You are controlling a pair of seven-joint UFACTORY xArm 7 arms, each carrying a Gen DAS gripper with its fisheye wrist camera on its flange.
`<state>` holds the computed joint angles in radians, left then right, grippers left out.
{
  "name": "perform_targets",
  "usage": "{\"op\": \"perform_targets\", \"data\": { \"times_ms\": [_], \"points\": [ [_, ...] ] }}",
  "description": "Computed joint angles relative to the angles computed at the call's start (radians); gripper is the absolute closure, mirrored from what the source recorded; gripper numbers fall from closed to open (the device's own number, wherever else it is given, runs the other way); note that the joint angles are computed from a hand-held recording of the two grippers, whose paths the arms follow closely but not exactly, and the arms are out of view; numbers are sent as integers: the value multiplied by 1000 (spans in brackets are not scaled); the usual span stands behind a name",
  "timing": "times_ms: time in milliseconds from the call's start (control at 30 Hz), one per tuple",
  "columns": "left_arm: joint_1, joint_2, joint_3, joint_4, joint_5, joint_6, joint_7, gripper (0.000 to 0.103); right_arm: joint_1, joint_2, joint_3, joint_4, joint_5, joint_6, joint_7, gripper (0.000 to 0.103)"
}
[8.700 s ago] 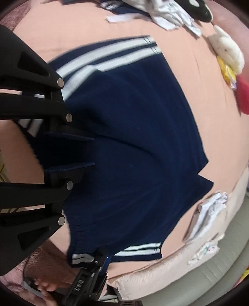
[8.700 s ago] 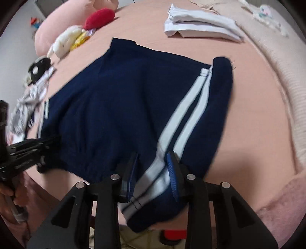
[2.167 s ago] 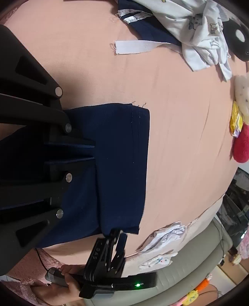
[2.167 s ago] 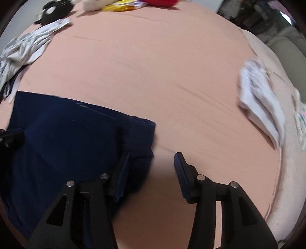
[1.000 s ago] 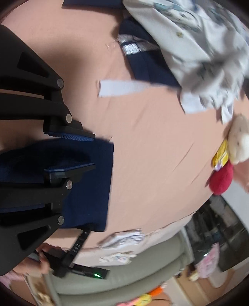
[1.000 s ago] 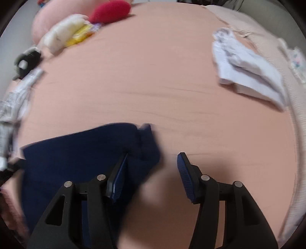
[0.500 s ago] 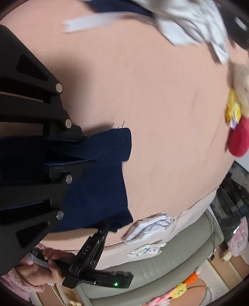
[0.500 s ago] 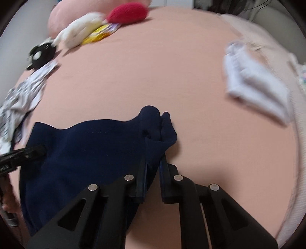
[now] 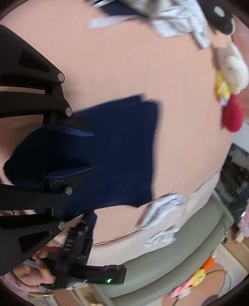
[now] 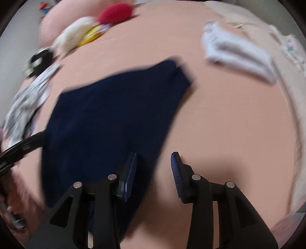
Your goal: Fold clothes
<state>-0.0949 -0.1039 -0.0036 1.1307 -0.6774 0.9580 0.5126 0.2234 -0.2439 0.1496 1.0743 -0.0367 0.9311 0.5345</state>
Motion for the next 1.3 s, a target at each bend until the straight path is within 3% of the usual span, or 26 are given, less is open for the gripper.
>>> {"op": "perform_targets", "data": {
  "times_ms": [67,167,267,300,367,500,600,700,767,867,900,933,967,1033,1300],
  "points": [
    [-7,-2,-24,-30,102,-41,-55,69,14,-31,14,-51,5,-21,13,67],
    [2,-20,-15,-6,154,4,-130,70,-2,-72,2,-80,2,-30,41,67],
    [3,-108,22,-47,78,38,-130,62,-9,-183,4,-153,6,-74,72,61],
    [1,-124,41,-62,35,66,-115,57,2,-203,-8,-171,39,-99,60,58],
    [-3,-148,56,-105,-18,98,-102,56,35,-217,-35,-206,128,-159,21,48],
    [1,-177,17,-192,107,68,-172,56,38,-200,11,-209,113,-78,19,48],
    [-1,-200,58,-186,58,121,-194,56,31,-249,19,-236,107,-74,53,48],
    [-8,-201,113,-199,-97,208,-157,53,45,-292,-2,-269,148,-122,45,46],
    [-5,-191,107,-225,-140,229,-151,53,64,-286,-29,-286,190,-142,5,45],
    [-9,-186,73,-267,-161,187,-134,53,81,-234,-33,-285,240,-151,-25,43],
    [-8,-191,68,-271,-158,178,-129,56,78,-228,-18,-285,232,-162,-19,44],
    [-11,-196,60,-270,-151,167,-129,66,76,-222,-4,-285,223,-173,-11,55],
    [-15,-201,53,-270,-144,156,-130,67,81,-219,-3,-281,226,-175,-13,68],
    [-20,-221,49,-278,-137,143,-140,73,96,-218,-17,-264,255,-167,-30,78],
    [8,-286,114,-334,-111,285,-204,76,161,-312,-58,-344,445,-95,-61,79]
  ]
}}
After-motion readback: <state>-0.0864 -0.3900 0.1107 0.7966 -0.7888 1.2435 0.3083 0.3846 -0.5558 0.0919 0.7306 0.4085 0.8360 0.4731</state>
